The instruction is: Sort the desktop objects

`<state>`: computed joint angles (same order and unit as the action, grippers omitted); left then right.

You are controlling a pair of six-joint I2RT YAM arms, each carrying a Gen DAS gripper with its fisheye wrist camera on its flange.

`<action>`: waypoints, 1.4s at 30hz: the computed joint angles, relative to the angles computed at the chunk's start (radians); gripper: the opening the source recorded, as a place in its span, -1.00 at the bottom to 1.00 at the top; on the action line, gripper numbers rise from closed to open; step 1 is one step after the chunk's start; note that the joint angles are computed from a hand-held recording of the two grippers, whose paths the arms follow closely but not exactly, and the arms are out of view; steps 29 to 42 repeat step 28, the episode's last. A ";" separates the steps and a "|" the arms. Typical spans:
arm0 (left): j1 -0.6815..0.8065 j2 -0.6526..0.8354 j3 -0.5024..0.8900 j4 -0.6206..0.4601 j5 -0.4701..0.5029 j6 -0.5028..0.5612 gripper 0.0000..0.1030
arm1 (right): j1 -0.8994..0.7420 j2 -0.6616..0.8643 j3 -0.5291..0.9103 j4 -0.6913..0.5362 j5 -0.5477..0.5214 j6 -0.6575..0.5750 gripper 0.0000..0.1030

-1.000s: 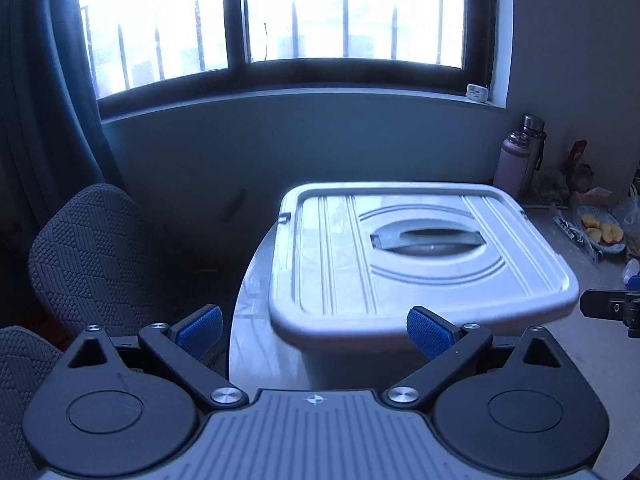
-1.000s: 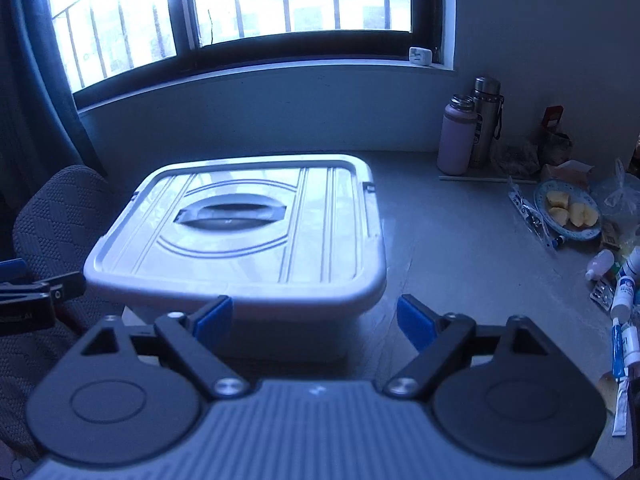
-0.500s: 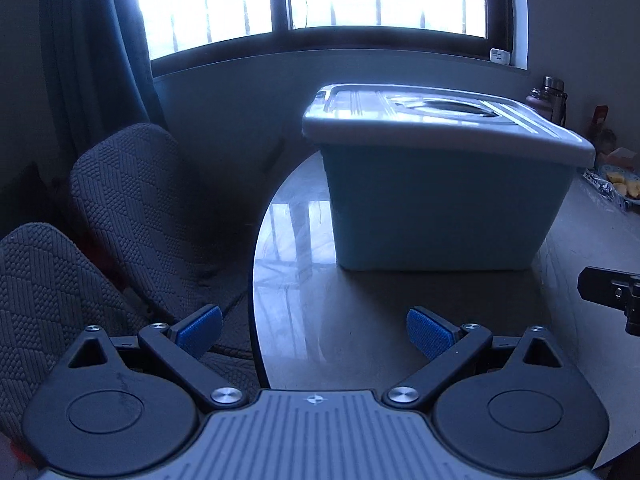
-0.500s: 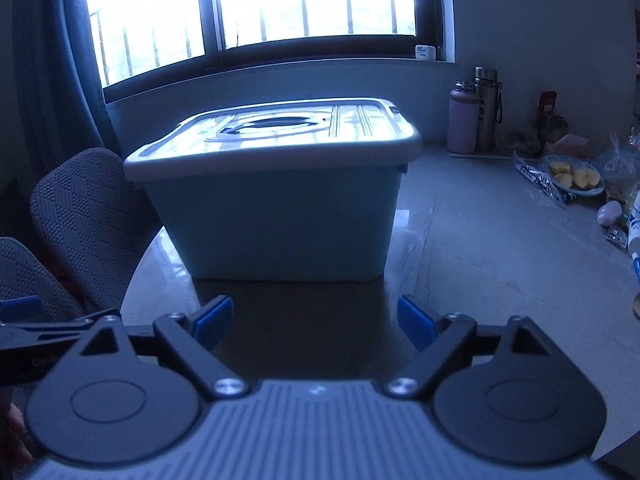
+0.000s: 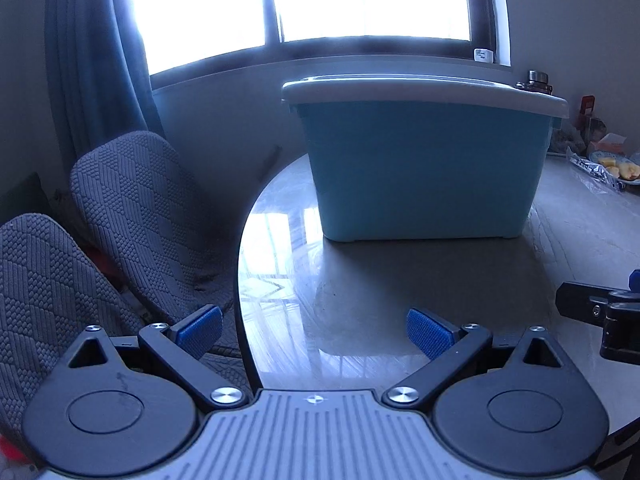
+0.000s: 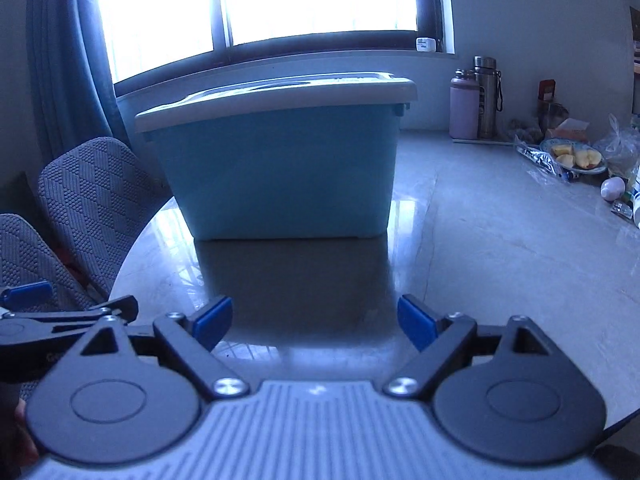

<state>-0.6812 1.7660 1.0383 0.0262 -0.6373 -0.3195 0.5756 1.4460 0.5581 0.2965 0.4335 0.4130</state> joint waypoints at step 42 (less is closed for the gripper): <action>-0.033 -0.012 -0.035 0.089 0.000 0.005 0.94 | 0.003 0.018 -0.006 0.032 0.005 0.009 0.74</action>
